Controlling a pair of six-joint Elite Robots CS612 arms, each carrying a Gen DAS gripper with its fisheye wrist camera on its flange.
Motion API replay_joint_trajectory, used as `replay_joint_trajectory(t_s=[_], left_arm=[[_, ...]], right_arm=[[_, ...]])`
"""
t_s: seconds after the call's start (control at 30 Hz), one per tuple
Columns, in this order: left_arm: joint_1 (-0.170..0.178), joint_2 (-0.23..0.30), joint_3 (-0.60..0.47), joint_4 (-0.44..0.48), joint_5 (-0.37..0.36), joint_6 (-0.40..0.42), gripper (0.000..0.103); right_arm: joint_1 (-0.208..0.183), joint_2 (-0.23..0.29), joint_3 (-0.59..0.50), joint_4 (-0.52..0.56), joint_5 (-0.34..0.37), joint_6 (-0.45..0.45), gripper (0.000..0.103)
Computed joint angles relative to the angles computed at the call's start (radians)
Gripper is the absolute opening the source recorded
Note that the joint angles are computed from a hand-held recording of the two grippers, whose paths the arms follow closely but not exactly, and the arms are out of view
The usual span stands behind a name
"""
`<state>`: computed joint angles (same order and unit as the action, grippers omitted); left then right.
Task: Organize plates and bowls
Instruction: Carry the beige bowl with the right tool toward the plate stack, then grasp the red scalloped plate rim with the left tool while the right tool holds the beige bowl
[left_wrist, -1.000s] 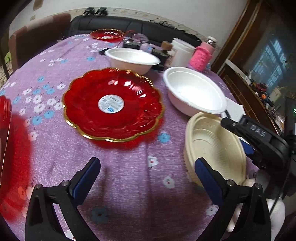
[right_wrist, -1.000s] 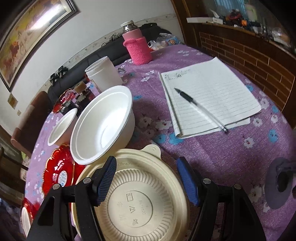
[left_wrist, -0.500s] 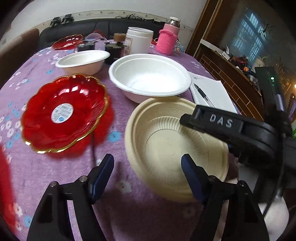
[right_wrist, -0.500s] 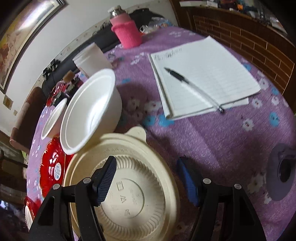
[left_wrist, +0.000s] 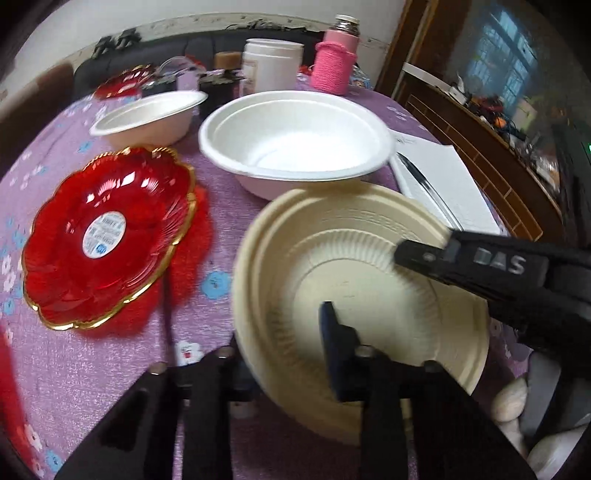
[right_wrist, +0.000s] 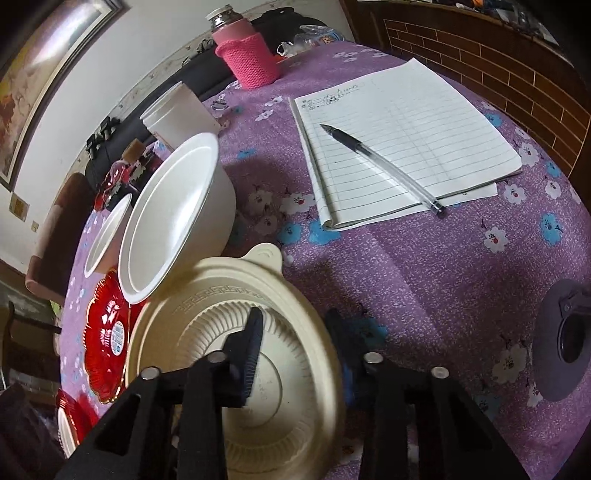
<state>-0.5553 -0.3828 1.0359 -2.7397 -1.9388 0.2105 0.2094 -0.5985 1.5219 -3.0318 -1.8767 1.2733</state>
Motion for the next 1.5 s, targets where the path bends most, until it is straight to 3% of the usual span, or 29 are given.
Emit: replay_joint_trajectory(t_s=[0.1, 0.53, 0.8, 1.27, 1.5], left_arm=[[0.010, 0.006, -0.016, 0.023, -0.027, -0.028, 0.021], [0.018, -0.012, 0.010, -0.024, -0.042, -0.056, 0.021], [0.027, -0.024, 0.035, -0.007, -0.055, -0.070, 0.021], [0.081, -0.069, 0.125, -0.056, -0.093, -0.051, 0.021], [0.104, -0.078, 0.148, -0.059, -0.082, -0.050, 0.021]], right_arm=[[-0.004, 0.001, 0.010, -0.055, 0.027, -0.021, 0.022], [0.010, 0.003, 0.007, -0.128, -0.003, -0.086, 0.019], [0.023, -0.001, -0.010, -0.075, -0.020, -0.141, 0.020], [0.097, 0.027, -0.065, 0.004, -0.053, -0.188, 0.019], [0.117, 0.051, -0.105, 0.038, -0.017, -0.226, 0.019]])
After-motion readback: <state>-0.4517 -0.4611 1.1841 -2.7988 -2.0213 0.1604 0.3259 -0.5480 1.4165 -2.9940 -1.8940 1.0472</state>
